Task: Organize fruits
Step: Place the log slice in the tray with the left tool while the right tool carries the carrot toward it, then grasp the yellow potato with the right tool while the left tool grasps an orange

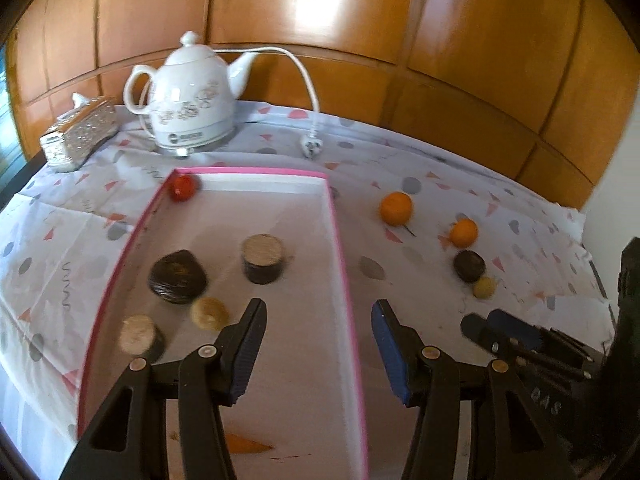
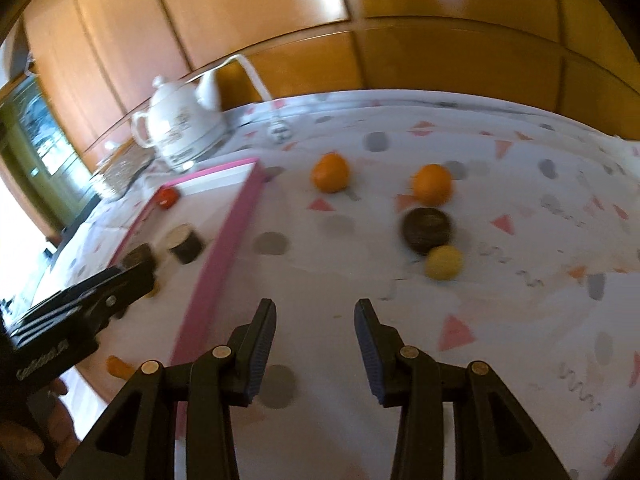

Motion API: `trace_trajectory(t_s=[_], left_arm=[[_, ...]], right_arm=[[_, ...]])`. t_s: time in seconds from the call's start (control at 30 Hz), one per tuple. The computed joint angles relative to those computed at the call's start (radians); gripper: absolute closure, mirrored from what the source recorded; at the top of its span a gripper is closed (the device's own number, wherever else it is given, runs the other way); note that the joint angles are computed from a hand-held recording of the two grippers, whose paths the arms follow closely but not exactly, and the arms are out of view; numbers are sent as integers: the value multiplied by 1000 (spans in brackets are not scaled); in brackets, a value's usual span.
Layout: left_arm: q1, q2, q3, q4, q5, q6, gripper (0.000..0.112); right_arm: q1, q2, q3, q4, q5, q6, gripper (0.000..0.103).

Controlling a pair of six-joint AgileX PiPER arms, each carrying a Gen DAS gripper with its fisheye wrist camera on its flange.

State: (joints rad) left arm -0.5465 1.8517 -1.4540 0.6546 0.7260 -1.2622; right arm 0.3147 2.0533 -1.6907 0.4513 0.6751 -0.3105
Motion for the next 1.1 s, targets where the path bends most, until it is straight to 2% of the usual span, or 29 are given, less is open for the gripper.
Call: trace_trajectory(t_s=[0.2, 0.37, 0.87, 0.93, 0.97, 1.1], left_arm=[[-20, 50, -71, -32, 6, 66, 57], [-20, 88, -132, -65, 14, 118, 57], [11, 218, -337, -173, 56, 268, 57], [23, 248, -384, -197, 70, 296, 57], [27, 260, -402, -205, 76, 303, 57], [41, 328, -514, -230, 119, 346, 57]], right_arm=[[-60, 26, -10, -69, -8, 101, 62], [-86, 54, -40, -97, 1, 122, 62], [-60, 223, -287, -248, 63, 212, 62], [-59, 254, -334, -257, 94, 216, 67], [-57, 256, -337, -266, 93, 218, 74], [-53, 261, -346, -281, 93, 216, 75]])
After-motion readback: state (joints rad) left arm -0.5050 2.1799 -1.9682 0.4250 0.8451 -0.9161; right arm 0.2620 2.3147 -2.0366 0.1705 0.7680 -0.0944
